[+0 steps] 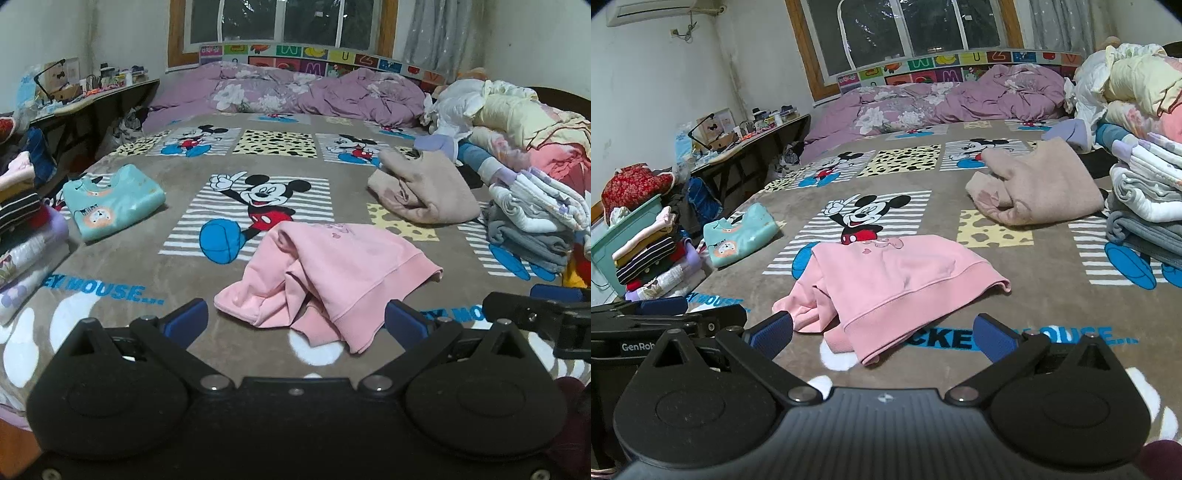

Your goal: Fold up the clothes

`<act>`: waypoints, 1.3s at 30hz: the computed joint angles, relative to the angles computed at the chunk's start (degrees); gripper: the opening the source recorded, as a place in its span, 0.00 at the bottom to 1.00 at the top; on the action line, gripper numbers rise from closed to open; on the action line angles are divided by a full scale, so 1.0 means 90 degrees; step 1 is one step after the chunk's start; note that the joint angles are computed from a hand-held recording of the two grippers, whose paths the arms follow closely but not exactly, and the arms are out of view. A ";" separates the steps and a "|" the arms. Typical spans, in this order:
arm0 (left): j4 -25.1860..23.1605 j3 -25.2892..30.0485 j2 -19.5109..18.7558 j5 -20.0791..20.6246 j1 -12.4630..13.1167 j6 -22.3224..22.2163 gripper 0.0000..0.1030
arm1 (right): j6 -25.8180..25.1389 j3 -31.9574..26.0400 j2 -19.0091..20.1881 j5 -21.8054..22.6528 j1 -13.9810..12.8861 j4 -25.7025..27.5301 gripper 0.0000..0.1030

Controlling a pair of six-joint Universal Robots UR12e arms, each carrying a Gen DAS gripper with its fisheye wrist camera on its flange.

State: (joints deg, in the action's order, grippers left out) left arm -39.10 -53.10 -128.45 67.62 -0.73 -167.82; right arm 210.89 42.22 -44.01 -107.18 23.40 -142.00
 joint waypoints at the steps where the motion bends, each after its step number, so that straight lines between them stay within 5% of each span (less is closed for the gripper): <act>1: -0.0003 0.0003 0.0000 0.0001 0.0002 0.0001 1.00 | -0.0001 -0.0001 0.0001 0.0002 -0.0004 0.0008 1.00; 39: -0.0230 0.0059 -0.0046 0.0257 -0.0020 0.0099 1.00 | 0.0103 0.0076 0.0033 0.0408 -0.0062 -0.0014 1.00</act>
State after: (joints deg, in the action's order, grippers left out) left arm -41.17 -52.57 -128.87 69.93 -0.91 -166.93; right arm 211.81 42.90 -43.71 -103.50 22.85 -142.12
